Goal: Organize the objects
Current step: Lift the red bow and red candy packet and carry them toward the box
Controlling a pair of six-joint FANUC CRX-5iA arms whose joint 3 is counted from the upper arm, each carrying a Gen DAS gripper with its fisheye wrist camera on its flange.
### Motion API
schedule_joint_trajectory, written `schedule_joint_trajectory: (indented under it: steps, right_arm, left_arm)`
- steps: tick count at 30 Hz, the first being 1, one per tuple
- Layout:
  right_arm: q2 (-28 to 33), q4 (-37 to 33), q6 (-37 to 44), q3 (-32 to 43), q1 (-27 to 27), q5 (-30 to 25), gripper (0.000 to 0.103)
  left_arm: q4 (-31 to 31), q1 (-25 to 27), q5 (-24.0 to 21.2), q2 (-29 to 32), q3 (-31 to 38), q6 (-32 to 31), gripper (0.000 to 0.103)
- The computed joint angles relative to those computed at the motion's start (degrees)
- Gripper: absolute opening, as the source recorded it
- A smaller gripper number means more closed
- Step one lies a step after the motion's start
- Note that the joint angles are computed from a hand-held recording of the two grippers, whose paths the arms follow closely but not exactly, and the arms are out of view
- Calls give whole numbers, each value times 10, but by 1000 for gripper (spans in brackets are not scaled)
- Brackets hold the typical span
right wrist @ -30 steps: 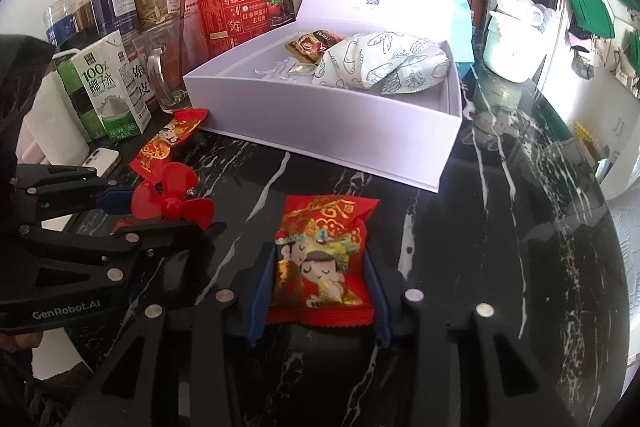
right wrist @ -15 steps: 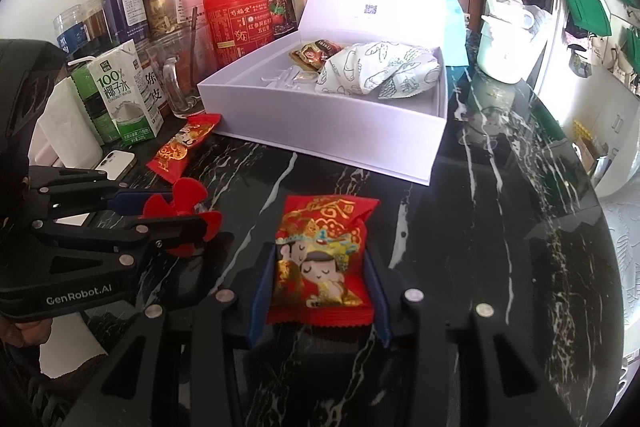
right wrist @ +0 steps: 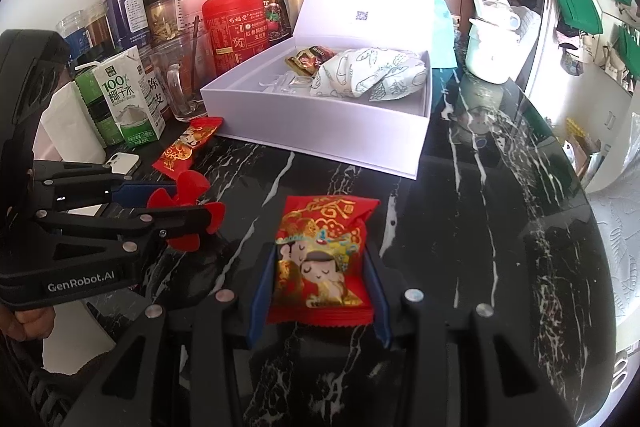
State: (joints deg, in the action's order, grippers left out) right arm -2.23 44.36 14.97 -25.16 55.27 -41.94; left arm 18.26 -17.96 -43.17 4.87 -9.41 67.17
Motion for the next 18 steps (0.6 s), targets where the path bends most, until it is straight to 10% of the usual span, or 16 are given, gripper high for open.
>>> schedule_joint_trajectory:
  steps: [18]
  right_arm:
    - [-9, 7, 23, 23, 0, -19, 43]
  left_arm:
    - [-8, -2, -10, 0, 41, -10, 29]
